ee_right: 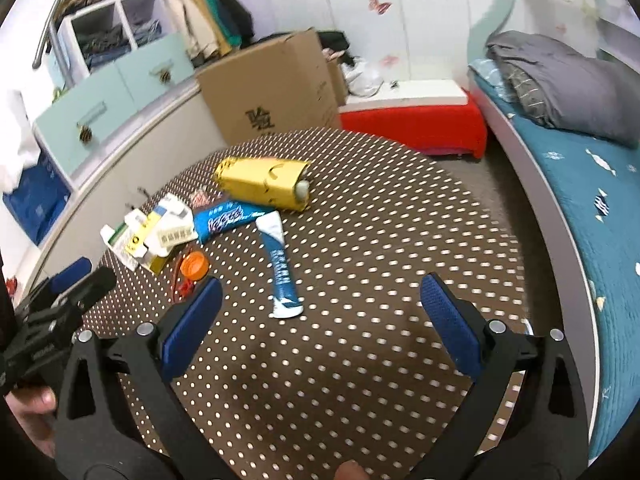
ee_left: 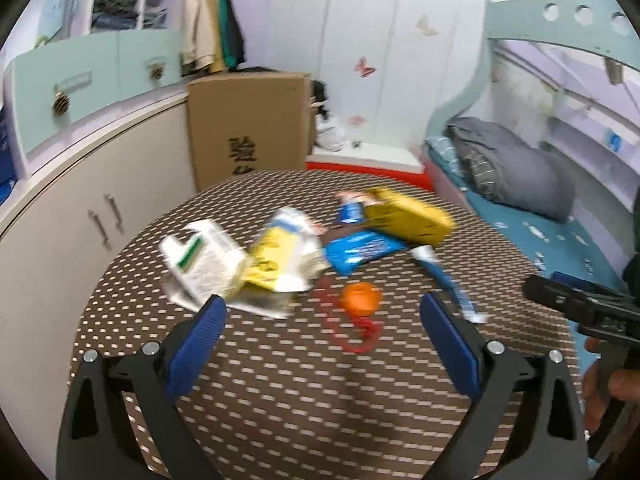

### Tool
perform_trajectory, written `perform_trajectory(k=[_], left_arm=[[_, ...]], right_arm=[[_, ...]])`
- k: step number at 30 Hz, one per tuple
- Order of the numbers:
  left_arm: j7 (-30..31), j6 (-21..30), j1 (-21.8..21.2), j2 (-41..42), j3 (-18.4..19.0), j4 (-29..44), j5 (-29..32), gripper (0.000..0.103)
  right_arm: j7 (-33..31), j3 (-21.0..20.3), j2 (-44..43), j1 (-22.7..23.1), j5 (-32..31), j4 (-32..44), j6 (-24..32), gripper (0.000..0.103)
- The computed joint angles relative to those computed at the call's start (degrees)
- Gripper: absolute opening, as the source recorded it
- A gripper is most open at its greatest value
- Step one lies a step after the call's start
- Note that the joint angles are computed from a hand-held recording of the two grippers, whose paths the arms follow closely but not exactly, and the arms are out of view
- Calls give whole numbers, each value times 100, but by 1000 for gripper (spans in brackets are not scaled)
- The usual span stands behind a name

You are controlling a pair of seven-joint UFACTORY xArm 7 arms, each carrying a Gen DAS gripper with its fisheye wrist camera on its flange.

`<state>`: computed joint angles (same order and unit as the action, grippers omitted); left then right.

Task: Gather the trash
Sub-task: 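Grasp the yellow-white medicine box with the left tool while the right tool grasps the blue toothpaste tube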

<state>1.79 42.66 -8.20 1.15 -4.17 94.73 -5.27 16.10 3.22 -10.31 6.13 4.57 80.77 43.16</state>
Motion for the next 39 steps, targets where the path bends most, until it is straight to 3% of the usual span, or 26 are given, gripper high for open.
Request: perform_trajectory(k=[10,15,24,26,29,31,34,35,38,39], left_arm=[[73,315,90,962,106,938,501,95],[277,614,72,1246,86,1322,535,73],[838,838,79,1430,42,1542,416,71],[900,1166,88,1724,30,1978,341,62],[984,1355,104,1970,28,2357,242,56],[1025,1409,137,2037,13,2458,138,55],[1026,1456,173,2059,14,2517,40,50],[1018,1458,205,2003,3,2449,-38,48],[1002,1315,267,1710,0,2024,-185,47],[1011,1250,279,1577,3,1828,-214,47]], right_arm=[[-198,52,730,87,-93,629,267,97],[-208,76,929,133,-229,816,338,96],[-235,79,1070,171,-189,958,357,96],[-199,86,1132,187,-265,1024,353,96],[-177,103,1313,231,-444,1222,427,95],[-210,108,1468,261,-510,1388,483,86],[-198,100,1662,324,-702,1620,567,56],[-249,104,1718,332,-682,1710,646,29],[-374,119,1654,344,-567,1633,656,15],[-423,123,1590,339,-492,1549,630,15]])
